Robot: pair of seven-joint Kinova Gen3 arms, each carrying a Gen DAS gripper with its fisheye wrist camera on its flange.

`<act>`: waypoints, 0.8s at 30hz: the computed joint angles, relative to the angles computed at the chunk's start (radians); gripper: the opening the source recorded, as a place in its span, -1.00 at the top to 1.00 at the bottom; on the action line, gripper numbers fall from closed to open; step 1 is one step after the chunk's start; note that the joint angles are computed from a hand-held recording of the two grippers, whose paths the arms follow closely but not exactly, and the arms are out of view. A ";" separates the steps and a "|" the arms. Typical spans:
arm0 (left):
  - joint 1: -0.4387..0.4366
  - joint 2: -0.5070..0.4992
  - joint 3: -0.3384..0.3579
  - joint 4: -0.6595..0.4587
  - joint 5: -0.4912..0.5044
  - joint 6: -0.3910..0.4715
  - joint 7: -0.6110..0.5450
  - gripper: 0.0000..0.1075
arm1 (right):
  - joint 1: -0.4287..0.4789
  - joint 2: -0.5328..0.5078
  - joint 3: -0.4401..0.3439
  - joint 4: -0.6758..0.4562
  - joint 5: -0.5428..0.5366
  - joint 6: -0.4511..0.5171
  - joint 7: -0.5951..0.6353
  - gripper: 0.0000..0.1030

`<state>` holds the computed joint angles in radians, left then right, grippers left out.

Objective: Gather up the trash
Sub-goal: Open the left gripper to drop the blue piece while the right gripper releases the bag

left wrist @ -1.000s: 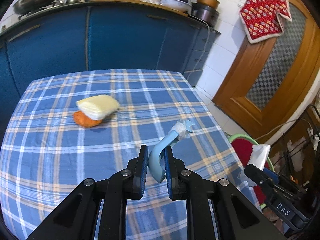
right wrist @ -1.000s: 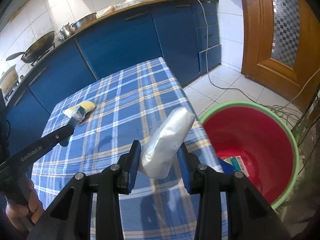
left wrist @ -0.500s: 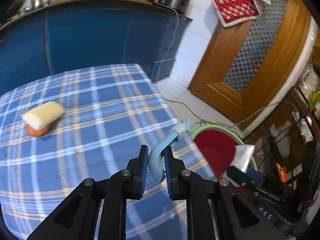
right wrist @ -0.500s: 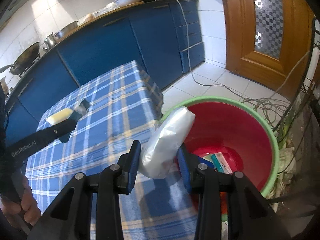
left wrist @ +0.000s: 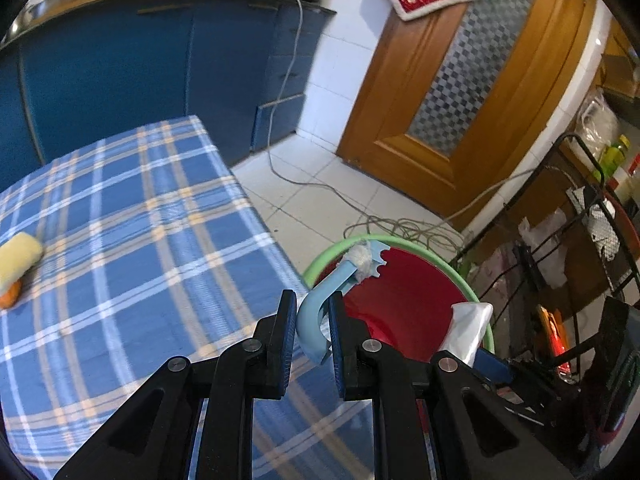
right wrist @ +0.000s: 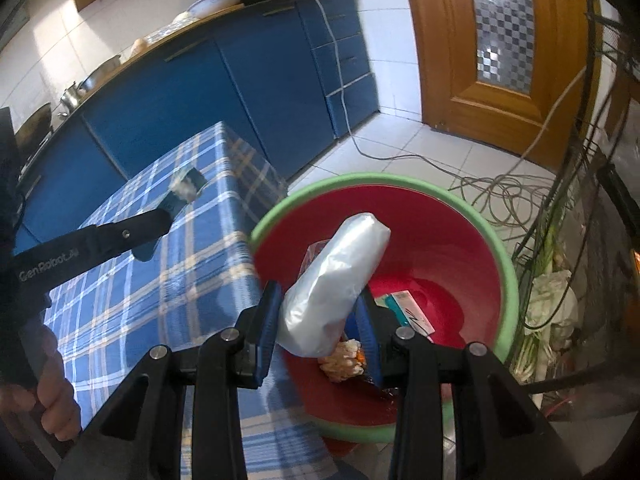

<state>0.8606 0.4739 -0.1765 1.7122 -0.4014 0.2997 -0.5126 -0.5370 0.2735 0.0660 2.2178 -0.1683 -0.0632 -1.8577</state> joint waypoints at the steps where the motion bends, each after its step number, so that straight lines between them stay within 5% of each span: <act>1: -0.019 0.009 0.022 -0.011 0.009 0.003 -0.014 0.70 | 0.017 0.002 -0.011 0.000 0.002 0.000 -0.003 0.23; 19: -0.109 0.127 0.149 -0.149 0.138 0.071 -0.213 0.66 | 0.205 0.042 -0.155 0.005 0.060 -0.007 -0.054 0.22; 24: -0.092 0.132 0.133 -0.151 0.156 0.057 -0.233 0.09 | 0.222 0.050 -0.168 0.000 0.071 -0.003 -0.065 0.22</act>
<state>0.7683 0.6058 -0.0437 1.5610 -0.2458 0.3572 -0.7458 -0.3147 0.3236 -0.1018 2.2181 -0.0975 -0.0663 -1.9226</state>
